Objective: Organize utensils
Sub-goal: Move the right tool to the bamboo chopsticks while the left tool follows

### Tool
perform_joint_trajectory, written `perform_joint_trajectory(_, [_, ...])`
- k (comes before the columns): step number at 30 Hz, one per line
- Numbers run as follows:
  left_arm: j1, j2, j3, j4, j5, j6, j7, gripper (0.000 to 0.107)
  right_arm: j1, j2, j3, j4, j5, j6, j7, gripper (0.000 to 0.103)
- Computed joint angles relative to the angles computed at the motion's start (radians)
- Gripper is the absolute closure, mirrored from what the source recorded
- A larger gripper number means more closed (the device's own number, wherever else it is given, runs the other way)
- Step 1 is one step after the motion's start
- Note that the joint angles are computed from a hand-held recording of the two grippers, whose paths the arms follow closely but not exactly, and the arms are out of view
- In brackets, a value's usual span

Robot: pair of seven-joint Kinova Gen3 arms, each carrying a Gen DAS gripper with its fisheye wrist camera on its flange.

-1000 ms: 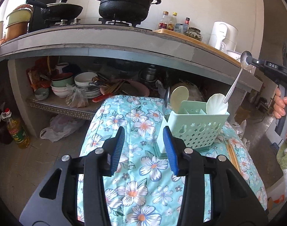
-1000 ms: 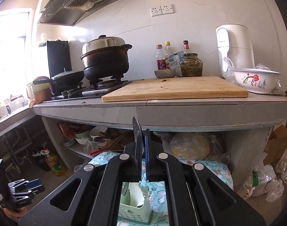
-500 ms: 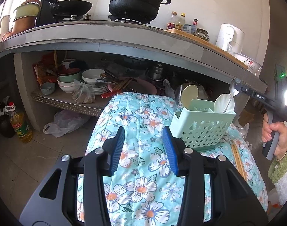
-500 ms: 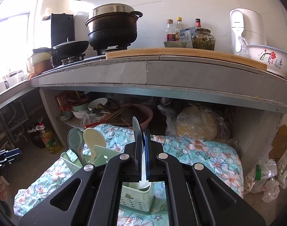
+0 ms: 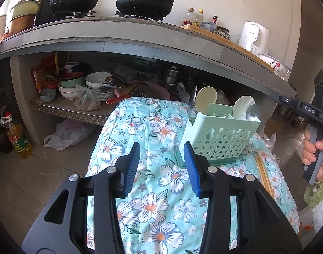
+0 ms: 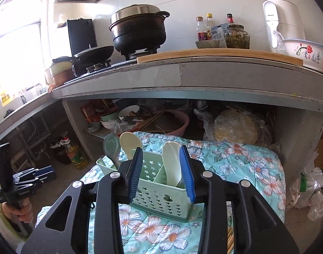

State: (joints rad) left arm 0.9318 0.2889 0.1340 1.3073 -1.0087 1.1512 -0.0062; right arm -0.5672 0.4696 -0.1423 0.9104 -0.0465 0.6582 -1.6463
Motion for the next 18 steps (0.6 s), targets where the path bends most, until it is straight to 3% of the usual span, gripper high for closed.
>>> perform_joint_trajectory(4, [0.003,0.002,0.004,0.002,0.003,-0.016,-0.001,0.066,0.069,-0.079,-0.036,0.114,-0.078,-0.032,0.003,0.067])
perform_joint_trajectory(9, [0.001,0.006,0.010,0.006,0.026,-0.062,-0.024,0.065,0.165,-0.174,-0.062,0.263,-0.203,-0.005,-0.011,0.067])
perform_joint_trajectory(18, [-0.022,0.041,0.003,-0.003,0.161,-0.187,-0.107,0.063,0.289,-0.254,-0.068,0.582,-0.455,0.013,-0.040,0.069])
